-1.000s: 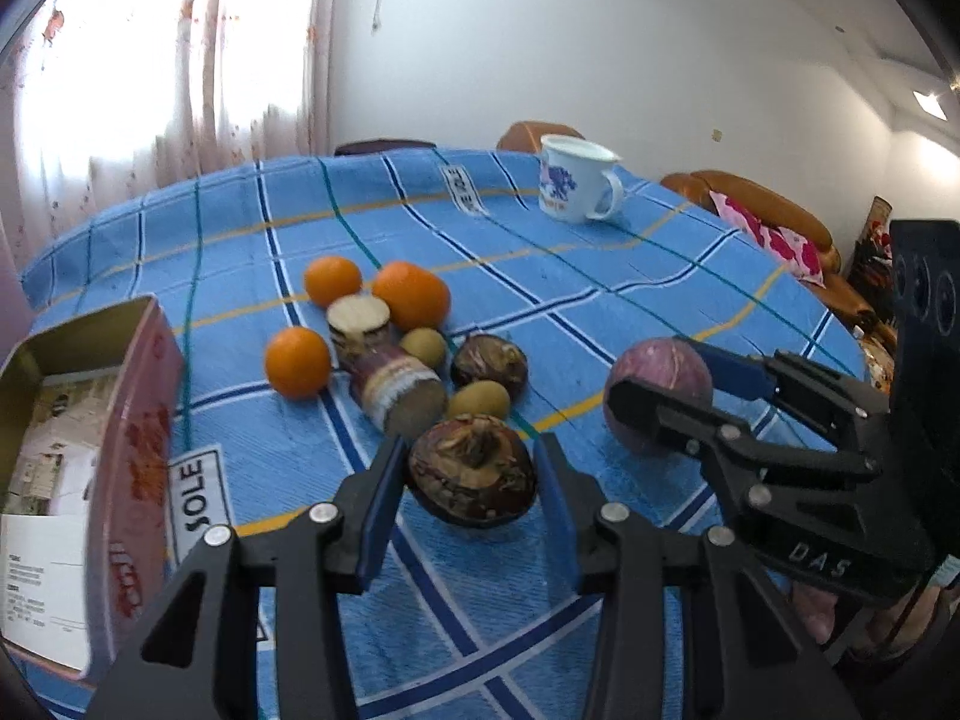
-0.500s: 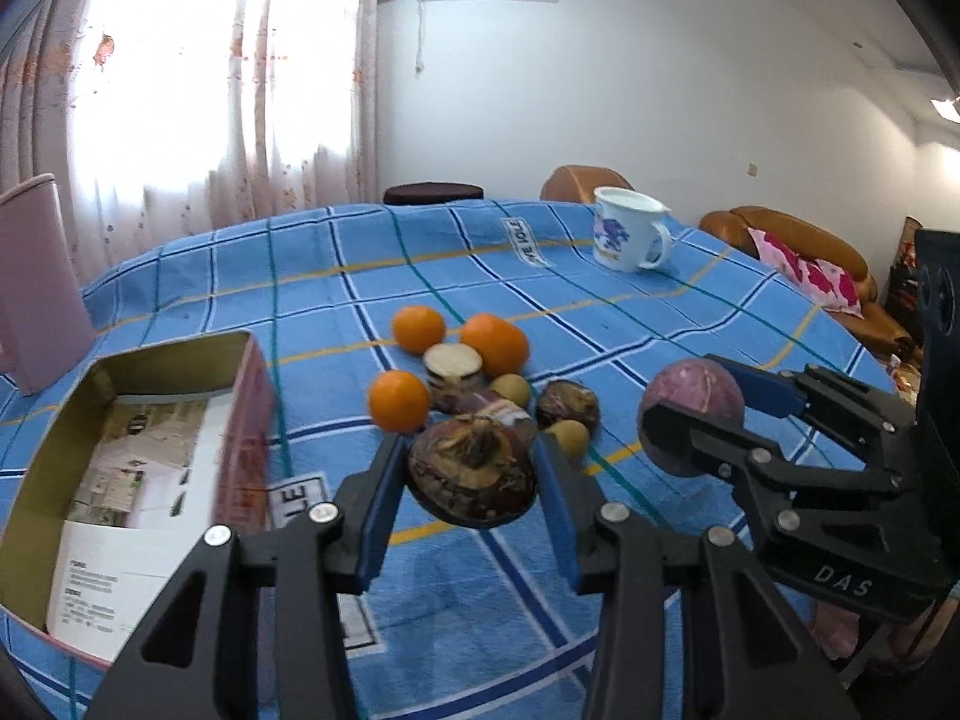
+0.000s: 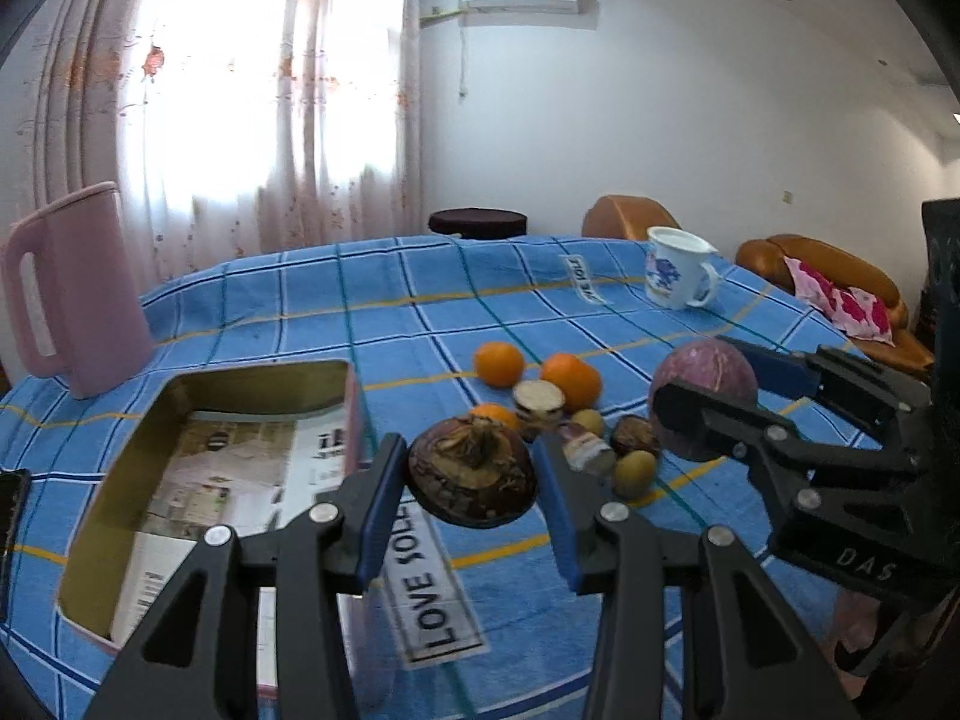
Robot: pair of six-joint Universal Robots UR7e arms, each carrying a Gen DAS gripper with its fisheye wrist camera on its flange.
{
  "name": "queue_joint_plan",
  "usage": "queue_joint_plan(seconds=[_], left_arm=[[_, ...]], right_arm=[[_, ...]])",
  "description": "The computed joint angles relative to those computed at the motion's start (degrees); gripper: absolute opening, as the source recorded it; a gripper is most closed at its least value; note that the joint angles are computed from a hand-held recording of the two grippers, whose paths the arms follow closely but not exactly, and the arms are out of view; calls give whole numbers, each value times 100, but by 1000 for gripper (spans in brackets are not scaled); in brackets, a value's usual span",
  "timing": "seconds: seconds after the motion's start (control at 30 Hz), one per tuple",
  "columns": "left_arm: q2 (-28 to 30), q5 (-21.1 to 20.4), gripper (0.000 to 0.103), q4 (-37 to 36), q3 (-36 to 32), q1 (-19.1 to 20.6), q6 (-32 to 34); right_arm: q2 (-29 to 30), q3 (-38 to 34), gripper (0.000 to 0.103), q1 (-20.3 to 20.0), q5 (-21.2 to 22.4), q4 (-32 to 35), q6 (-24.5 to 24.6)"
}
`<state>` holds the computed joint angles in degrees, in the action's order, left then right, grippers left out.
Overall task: Organize fruits
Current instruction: 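Carry both into the tin box and open both tools to release them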
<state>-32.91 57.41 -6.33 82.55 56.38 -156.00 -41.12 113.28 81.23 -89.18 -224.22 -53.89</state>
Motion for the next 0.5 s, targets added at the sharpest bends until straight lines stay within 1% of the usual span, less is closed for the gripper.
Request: queue_joint_plan(seconds=[0.5], left_arm=[[-382,-279,45,-255,178,261,-33]], right_arm=[[284,-462,51,458,-25,426,-278]])
